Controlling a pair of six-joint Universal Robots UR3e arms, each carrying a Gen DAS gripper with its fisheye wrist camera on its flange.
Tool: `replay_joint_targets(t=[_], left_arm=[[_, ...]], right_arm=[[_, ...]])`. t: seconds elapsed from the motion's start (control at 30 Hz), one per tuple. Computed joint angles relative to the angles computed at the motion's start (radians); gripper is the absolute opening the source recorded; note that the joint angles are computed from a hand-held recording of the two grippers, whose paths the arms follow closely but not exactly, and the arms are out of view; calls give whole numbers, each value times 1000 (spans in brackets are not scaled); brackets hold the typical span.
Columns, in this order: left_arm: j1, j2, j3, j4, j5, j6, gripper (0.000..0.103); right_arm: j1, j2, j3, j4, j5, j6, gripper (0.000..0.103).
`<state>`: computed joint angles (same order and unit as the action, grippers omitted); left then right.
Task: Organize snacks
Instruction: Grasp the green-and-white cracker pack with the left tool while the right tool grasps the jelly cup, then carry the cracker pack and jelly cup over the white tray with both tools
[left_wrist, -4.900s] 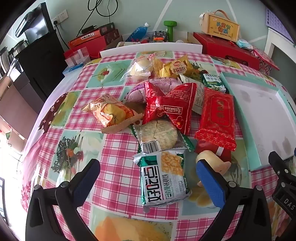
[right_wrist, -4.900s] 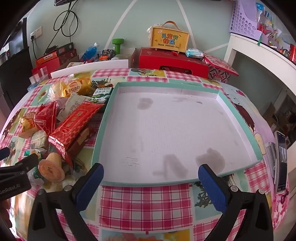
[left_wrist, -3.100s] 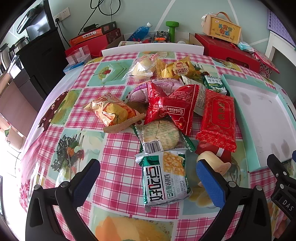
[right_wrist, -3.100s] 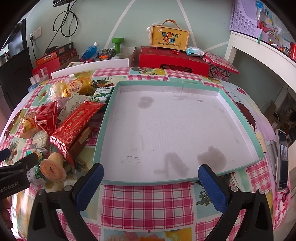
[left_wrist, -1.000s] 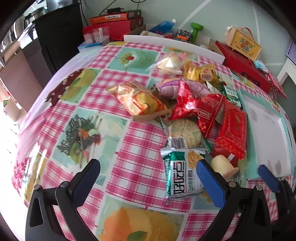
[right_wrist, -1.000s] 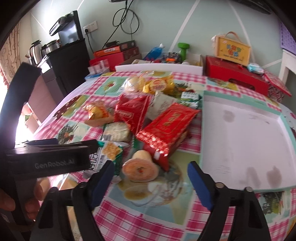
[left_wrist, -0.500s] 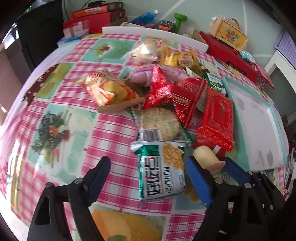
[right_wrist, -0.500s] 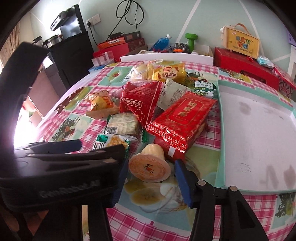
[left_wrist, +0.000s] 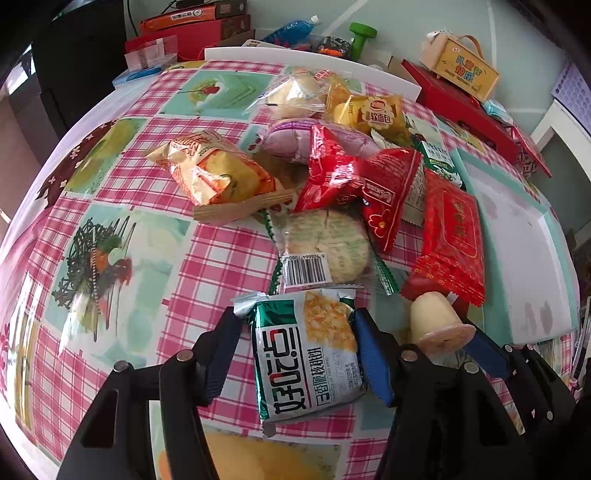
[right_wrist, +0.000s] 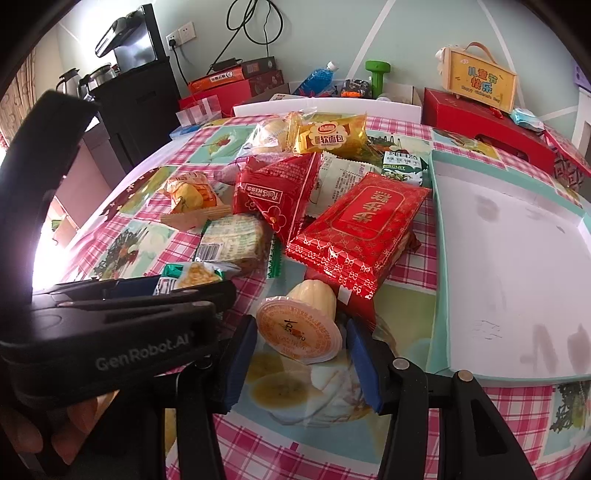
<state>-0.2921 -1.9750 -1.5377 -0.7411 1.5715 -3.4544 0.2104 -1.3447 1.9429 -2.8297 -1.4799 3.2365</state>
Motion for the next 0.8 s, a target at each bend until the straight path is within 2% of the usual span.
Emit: replay_joint_targets(t=[0.3, 0.37, 0.8], left_arm=[[16, 31, -59, 42, -1, -11, 60], [18, 31, -62, 46, -1, -15, 58], [17, 45, -71, 52, 3, -28, 53]], right_arm=[[15, 14, -11, -1, -27, 5, 54], [11, 10, -4, -11, -15, 2, 48], [3, -19, 13, -4, -15, 4, 48]])
